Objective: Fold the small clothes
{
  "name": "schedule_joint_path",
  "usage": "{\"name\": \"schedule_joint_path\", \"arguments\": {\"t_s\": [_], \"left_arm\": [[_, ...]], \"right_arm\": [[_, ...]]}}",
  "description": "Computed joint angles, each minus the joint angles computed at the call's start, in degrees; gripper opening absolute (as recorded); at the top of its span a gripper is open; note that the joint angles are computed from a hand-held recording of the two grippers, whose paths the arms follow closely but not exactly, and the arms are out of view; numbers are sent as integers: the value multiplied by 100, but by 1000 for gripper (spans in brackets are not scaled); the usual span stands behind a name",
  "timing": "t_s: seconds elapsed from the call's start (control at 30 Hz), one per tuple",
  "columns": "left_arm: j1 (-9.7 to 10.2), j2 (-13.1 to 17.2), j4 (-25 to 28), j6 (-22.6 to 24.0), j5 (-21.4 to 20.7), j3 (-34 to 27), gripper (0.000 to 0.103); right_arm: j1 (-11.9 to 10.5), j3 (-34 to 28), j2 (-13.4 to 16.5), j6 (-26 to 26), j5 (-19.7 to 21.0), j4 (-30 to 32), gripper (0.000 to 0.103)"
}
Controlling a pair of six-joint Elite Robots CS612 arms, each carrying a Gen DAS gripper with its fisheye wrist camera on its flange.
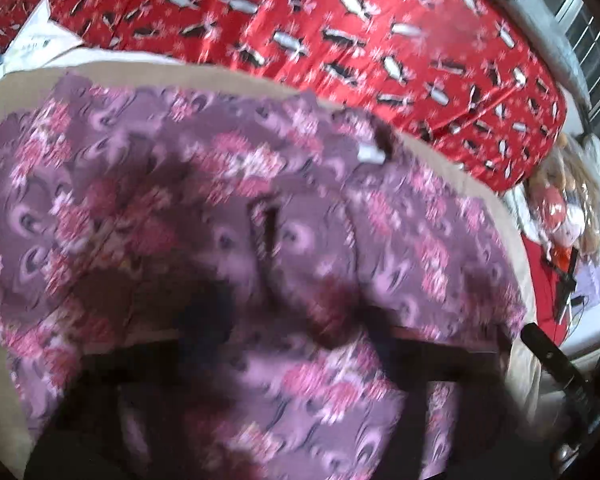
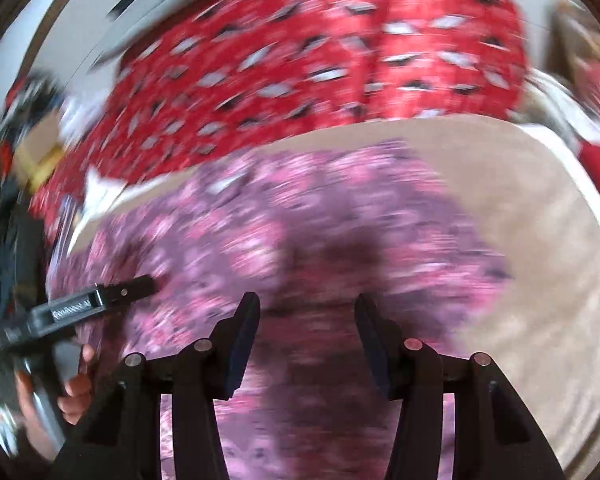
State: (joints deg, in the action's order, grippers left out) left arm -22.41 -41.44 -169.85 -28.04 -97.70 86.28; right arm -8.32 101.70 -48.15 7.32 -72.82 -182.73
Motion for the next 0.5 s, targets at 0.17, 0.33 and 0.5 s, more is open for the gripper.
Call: {"name": "schedule_joint_path", "arguments": {"t_s": [0.17,0.33,0.5], "left_arm": [[30,-72,-594,-442,620,117,3],[107,-130,-240,-445,759,89,3],[38,-85,154,-306,877,-29,3]], "right_arm": [[-353,46,38,721,-121,-250,54],[-575,-201,346,1531,314,-374,56],[-621,-560,646,1620,1437,-7,14]]}}
